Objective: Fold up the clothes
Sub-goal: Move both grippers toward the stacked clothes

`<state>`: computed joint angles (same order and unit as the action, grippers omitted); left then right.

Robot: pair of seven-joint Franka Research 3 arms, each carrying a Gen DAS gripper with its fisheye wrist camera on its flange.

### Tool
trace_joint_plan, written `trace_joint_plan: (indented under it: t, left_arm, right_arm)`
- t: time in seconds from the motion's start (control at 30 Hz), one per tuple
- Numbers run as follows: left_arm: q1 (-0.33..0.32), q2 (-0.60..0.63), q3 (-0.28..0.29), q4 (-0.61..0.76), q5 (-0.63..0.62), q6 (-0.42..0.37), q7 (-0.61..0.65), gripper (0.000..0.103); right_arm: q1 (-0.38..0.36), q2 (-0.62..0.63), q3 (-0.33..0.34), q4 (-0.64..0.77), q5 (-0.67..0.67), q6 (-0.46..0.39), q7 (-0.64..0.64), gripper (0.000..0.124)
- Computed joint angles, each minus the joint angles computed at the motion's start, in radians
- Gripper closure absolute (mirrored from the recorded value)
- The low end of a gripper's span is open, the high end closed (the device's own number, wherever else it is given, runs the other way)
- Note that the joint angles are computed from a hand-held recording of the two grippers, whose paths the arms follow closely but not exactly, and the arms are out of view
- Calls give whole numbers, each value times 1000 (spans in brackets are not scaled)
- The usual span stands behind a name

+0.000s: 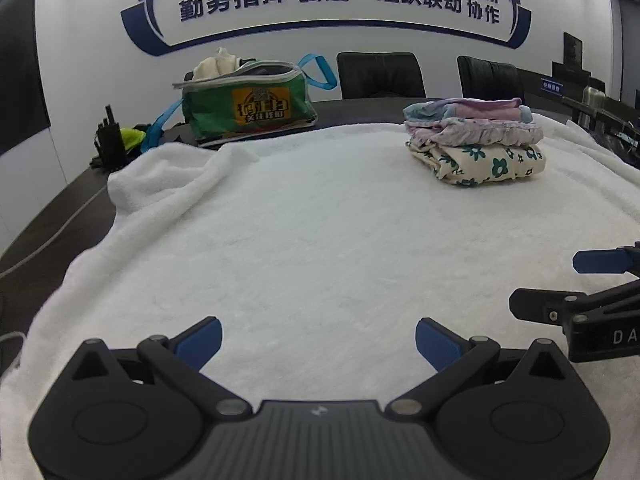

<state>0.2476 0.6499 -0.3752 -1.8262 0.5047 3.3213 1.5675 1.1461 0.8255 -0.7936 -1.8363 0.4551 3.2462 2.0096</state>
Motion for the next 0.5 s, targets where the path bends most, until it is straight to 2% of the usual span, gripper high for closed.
trace_joint_plan:
  t: [0.07, 0.13, 0.23, 0.37, 0.5]
  left_arm:
    - [-73, -14, 73, 2, -19, 12, -12, 0]
    - [-92, -18, 87, 9, -30, 3, -24, 0]
    - [-61, -8, 36, 26, -25, -17, -20, 0]
    - [-125, -19, 102, 24, -50, 6, -41, 0]
    - [-179, -28, 157, 24, -80, -4, -76, 0]
  right_arm:
    - [-21, -22, 25, -19, 6, 32, -10, 21]
    - [-31, -35, 38, -32, 27, 50, -32, 21]
    - [-38, -49, 47, -51, 58, 74, -76, 21]
    - [-49, -64, 59, -65, 108, 90, -122, 21]
    - [-86, -89, 110, -75, 129, 118, -190, 21]
